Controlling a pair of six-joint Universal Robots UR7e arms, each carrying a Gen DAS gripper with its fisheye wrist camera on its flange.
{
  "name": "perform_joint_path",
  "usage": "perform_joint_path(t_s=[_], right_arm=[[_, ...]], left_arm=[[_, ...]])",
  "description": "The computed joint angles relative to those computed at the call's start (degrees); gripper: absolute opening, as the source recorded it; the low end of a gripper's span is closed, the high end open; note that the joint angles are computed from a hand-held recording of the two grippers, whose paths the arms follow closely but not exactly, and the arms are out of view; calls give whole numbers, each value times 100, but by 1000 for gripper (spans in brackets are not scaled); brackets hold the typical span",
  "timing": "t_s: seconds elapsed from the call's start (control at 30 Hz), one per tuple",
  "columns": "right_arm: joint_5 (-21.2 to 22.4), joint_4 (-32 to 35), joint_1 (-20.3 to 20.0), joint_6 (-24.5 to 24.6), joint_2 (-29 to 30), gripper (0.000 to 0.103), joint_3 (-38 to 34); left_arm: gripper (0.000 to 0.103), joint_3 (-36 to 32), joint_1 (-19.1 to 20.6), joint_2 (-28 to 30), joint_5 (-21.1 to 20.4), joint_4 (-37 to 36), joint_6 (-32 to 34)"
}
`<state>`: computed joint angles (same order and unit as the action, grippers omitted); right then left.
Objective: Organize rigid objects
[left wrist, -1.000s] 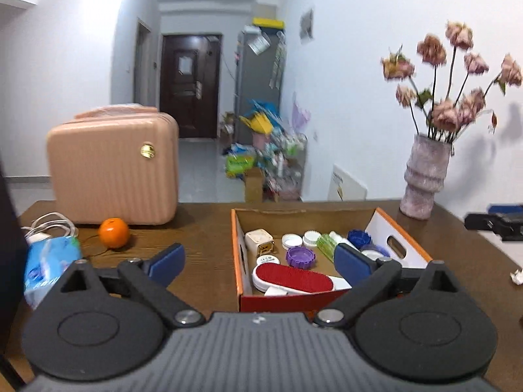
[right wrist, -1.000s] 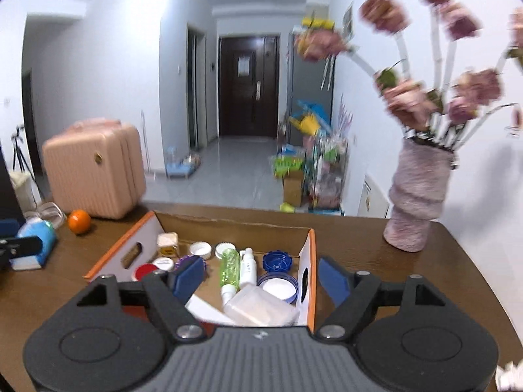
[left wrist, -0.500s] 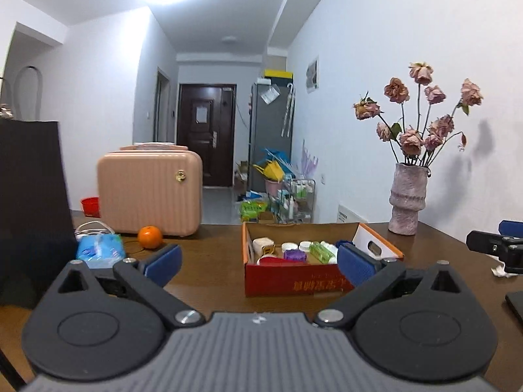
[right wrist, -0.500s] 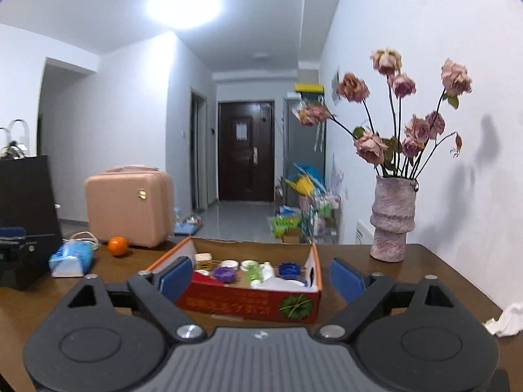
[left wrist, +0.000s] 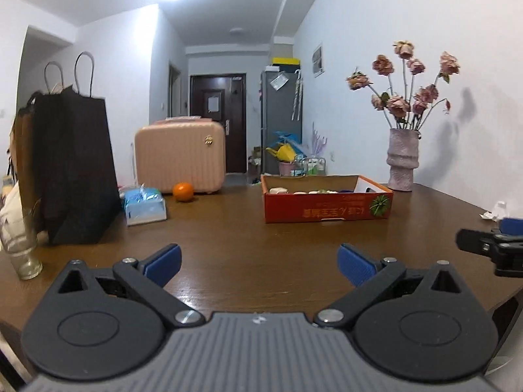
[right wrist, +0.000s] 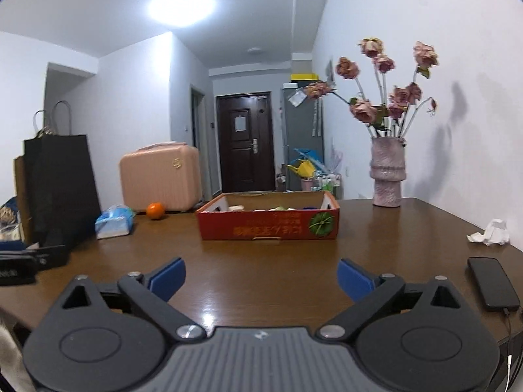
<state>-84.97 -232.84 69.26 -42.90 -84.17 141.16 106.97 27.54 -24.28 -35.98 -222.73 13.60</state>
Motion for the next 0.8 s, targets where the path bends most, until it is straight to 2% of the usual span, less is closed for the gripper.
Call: perform_joint_path(t_s=[0.07, 0.3, 0.8], right_arm=[[-192, -50, 97, -9, 32, 99, -23], [61, 164, -42, 125, -236, 101, 179], [5, 44, 33, 39, -174, 101, 174]], left_arm=[[103, 16, -22, -5, -72, -5, -78], [103, 18, -73, 13, -87, -57, 2], [103, 20, -80, 21, -90, -128, 106]])
